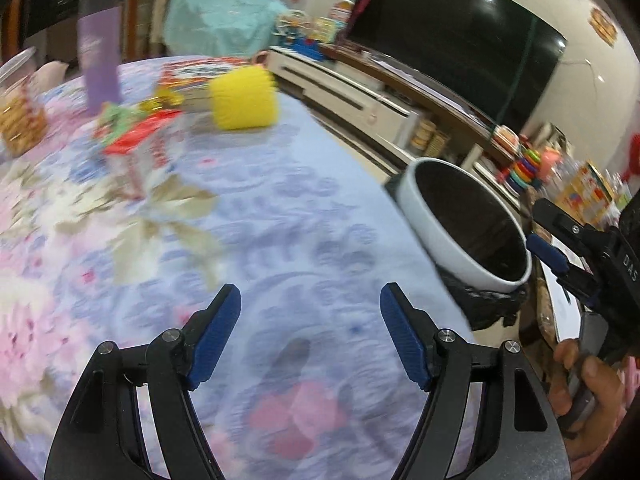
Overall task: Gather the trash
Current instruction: 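Move both tools back over the table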
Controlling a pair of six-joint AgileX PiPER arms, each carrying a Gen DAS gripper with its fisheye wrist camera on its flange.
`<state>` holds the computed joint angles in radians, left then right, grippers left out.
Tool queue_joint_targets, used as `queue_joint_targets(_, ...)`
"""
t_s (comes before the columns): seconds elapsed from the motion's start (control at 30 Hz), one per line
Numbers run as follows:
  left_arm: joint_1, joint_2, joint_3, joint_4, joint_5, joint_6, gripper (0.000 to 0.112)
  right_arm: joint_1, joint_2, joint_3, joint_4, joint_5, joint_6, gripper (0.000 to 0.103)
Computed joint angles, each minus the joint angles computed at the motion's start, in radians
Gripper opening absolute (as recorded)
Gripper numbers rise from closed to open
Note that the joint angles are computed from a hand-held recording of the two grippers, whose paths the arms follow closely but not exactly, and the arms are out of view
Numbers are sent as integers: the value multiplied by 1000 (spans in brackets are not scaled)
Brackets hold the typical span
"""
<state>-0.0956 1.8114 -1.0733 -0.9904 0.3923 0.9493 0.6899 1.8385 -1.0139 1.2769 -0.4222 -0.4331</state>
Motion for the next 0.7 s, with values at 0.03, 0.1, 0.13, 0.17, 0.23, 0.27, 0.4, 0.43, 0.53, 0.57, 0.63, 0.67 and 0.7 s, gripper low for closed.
queue_joint_targets(0.03, 28, -3, 12, -26, 5, 35, 74, 7, 12, -20, 13, 5, -19, 89)
queue_joint_targets(0.1, 63, -7, 22, -33, 9, 51, 74, 19, 31, -50, 34, 15, -45, 89)
queue_joint_targets(0.13, 83, -8, 28, -44, 12, 65, 74, 25, 41, -68, 46, 21, -60, 89)
queue_joint_targets(0.17, 95, -8, 29, -47, 15, 66, 74, 34, 50, -79, 57, 21, -71, 89)
queue_joint_targets(0.23, 128, -9, 36, -60, 21, 85, 74, 49, 71, -113, 88, 29, -106, 89)
queue_joint_targets(0.27, 140, -10, 38, -64, 21, 90, 74, 55, 85, -134, 109, 35, -132, 89)
queue_joint_targets(0.4, 194, -2, 35, -79, 29, 117, 74, 76, 130, -210, 197, 57, -242, 89)
queue_joint_targets(0.43, 203, 1, 34, -83, 31, 123, 74, 80, 145, -234, 225, 67, -278, 89)
queue_joint_targets(0.53, 233, 11, 22, -87, 39, 132, 74, 94, 174, -287, 295, 78, -369, 89)
queue_joint_targets(0.57, 243, 12, 18, -86, 44, 131, 74, 98, 187, -312, 330, 82, -414, 89)
queue_joint_targets(0.63, 266, 14, 10, -95, 49, 142, 74, 97, 207, -350, 382, 90, -480, 90)
queue_joint_targets(0.67, 272, 14, 6, -91, 51, 139, 74, 99, 218, -371, 414, 94, -519, 90)
queue_joint_targets(0.7, 279, 16, 1, -86, 54, 135, 74, 99, 226, -387, 438, 98, -548, 90)
